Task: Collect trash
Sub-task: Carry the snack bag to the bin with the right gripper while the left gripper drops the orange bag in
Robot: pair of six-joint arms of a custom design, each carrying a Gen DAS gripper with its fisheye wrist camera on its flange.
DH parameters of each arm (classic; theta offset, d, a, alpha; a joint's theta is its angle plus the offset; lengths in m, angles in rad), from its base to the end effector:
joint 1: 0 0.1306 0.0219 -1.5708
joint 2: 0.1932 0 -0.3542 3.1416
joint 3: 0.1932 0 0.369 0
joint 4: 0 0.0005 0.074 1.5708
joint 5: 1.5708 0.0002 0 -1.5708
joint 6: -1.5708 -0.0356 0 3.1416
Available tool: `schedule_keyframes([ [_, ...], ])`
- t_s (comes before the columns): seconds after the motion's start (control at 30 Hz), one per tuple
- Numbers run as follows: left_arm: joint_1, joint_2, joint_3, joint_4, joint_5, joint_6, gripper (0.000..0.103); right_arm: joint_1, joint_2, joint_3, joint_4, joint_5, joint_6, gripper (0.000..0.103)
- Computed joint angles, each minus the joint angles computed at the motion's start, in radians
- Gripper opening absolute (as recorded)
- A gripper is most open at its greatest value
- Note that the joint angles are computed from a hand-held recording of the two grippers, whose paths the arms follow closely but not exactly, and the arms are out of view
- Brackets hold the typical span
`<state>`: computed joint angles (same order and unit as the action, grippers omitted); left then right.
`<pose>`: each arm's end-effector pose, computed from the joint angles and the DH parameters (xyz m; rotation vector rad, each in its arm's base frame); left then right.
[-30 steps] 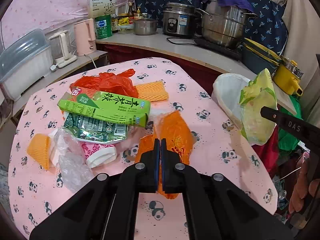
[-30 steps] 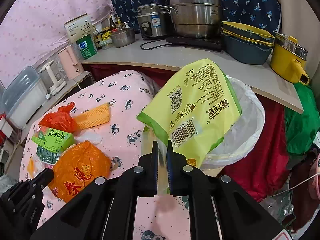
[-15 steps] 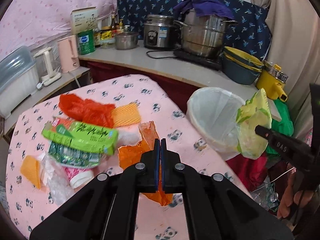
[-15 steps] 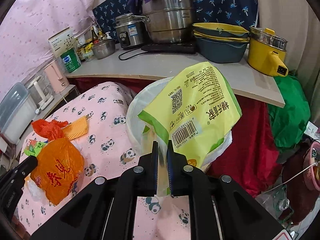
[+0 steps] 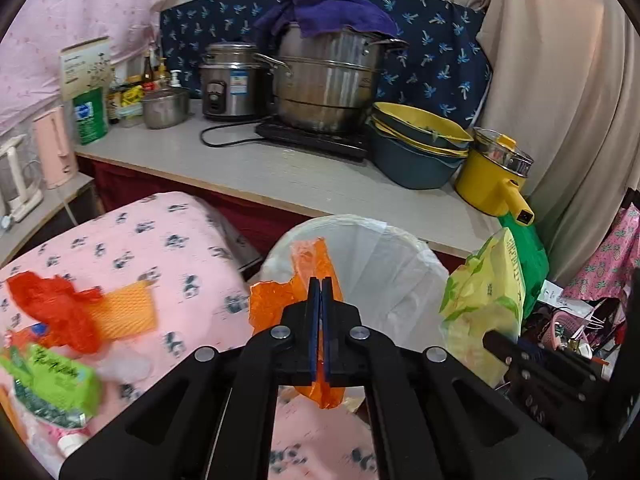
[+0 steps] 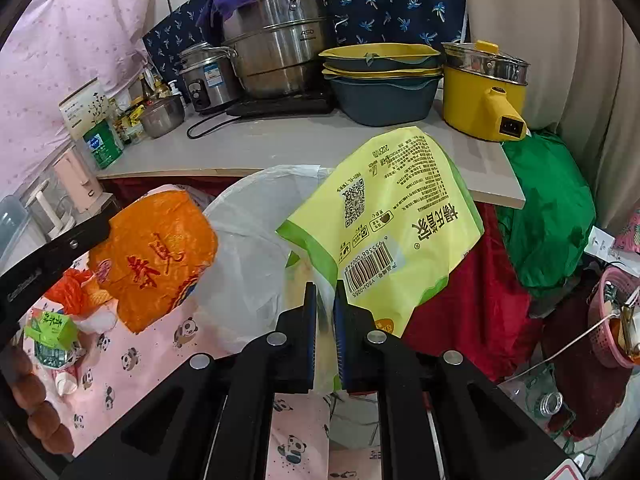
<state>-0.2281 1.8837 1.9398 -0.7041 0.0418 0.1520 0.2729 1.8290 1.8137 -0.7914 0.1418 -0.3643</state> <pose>0.6320 -0.1488 0.3948 0.1080 2.2276 -0.2552 0.5993 0.1620 0.3647 0.1759 2.3649 0.1384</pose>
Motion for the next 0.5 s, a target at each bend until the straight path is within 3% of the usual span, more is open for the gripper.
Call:
schedule_keyframes([
  [0.17, -0.01, 0.132, 0.161, -0.071, 0.059, 0.015, 0.001, -0.014, 0.024, 0.019, -0.009, -0.012, 0.004, 0.011],
  [0.33, -0.019, 0.209, 0.247, -0.123, 0.036, 0.003, 0.004, -0.019, 0.068, 0.064, -0.023, -0.039, 0.01, 0.014],
  [0.5, -0.008, 0.208, 0.231, -0.121, -0.003, 0.028, 0.03, -0.012, 0.118, 0.133, -0.038, -0.046, 0.039, 0.014],
])
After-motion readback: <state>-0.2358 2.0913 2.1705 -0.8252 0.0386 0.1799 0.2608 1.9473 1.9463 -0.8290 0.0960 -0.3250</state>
